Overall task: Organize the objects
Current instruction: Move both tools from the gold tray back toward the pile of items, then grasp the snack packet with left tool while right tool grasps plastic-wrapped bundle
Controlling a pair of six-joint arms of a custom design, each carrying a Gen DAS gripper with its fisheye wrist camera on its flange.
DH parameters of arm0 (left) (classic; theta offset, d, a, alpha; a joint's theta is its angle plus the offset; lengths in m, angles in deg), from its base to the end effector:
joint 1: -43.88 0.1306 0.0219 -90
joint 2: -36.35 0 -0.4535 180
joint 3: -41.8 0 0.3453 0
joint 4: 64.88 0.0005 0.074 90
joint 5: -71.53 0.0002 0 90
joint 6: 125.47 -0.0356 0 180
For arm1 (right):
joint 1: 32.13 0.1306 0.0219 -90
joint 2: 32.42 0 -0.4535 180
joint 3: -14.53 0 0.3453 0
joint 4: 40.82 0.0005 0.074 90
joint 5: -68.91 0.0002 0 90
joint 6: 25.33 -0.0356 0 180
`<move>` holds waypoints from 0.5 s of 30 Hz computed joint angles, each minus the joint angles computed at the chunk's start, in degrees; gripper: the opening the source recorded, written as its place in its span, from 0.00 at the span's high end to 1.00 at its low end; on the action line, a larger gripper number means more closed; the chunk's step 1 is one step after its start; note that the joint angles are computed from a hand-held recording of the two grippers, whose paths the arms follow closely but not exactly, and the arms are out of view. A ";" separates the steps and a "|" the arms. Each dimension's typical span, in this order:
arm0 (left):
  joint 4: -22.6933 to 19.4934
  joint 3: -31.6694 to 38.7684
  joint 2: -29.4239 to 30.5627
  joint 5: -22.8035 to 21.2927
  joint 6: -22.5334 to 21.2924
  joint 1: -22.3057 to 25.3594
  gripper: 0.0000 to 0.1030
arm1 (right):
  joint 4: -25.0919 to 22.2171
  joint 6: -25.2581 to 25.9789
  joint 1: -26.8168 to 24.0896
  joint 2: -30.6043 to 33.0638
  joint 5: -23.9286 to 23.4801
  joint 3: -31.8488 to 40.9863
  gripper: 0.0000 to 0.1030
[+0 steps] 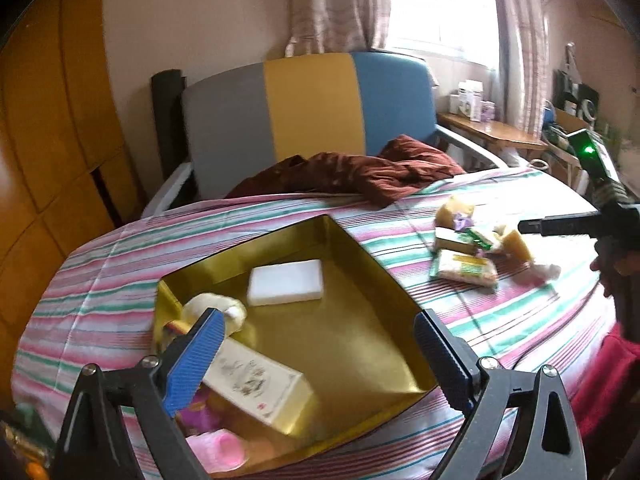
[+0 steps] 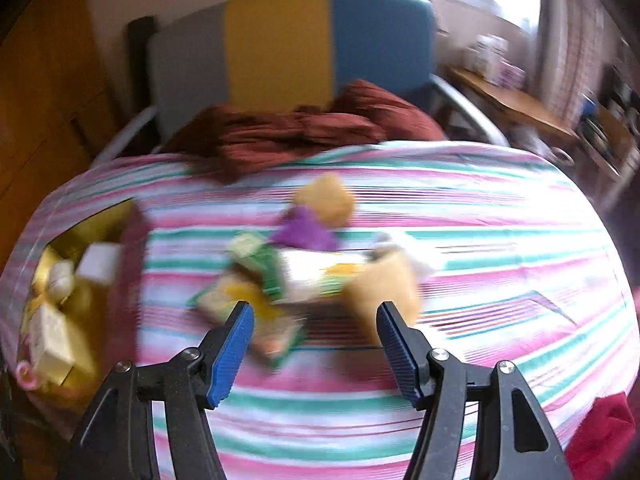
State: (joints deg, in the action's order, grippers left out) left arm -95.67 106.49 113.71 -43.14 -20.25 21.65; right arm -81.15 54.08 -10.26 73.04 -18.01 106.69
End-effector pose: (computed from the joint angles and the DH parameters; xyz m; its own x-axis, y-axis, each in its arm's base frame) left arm 0.3170 -0.1141 0.4241 -0.6310 0.0002 -0.7758 -0.1060 0.9906 0.0865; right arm 0.5054 0.2003 0.3999 -0.7975 -0.1223 -0.5908 -0.1992 0.9777 0.0665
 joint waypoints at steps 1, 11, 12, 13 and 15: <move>0.06 0.45 0.55 0.52 -0.21 -0.27 0.07 | 0.27 -0.74 -1.15 0.29 -0.02 0.02 0.37; 0.11 7.92 9.24 3.56 -4.65 -4.21 0.07 | 5.66 -16.84 -11.00 0.26 -7.86 -4.73 0.37; -0.20 9.09 10.51 3.71 -5.27 -4.61 0.07 | 5.67 -17.29 -11.22 0.18 -8.08 -4.89 0.37; -0.83 10.40 11.82 4.45 -5.72 -4.84 0.07 | 5.43 -17.60 -11.41 0.19 -8.48 -4.95 0.37; -1.46 12.35 13.83 5.74 -6.27 -4.93 0.07 | 5.68 -17.52 -11.42 0.11 -9.54 -5.08 0.37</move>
State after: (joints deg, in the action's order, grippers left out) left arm -97.14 118.84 127.55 -37.40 -26.51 16.73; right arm -75.47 36.56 -21.69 73.14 -27.55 101.61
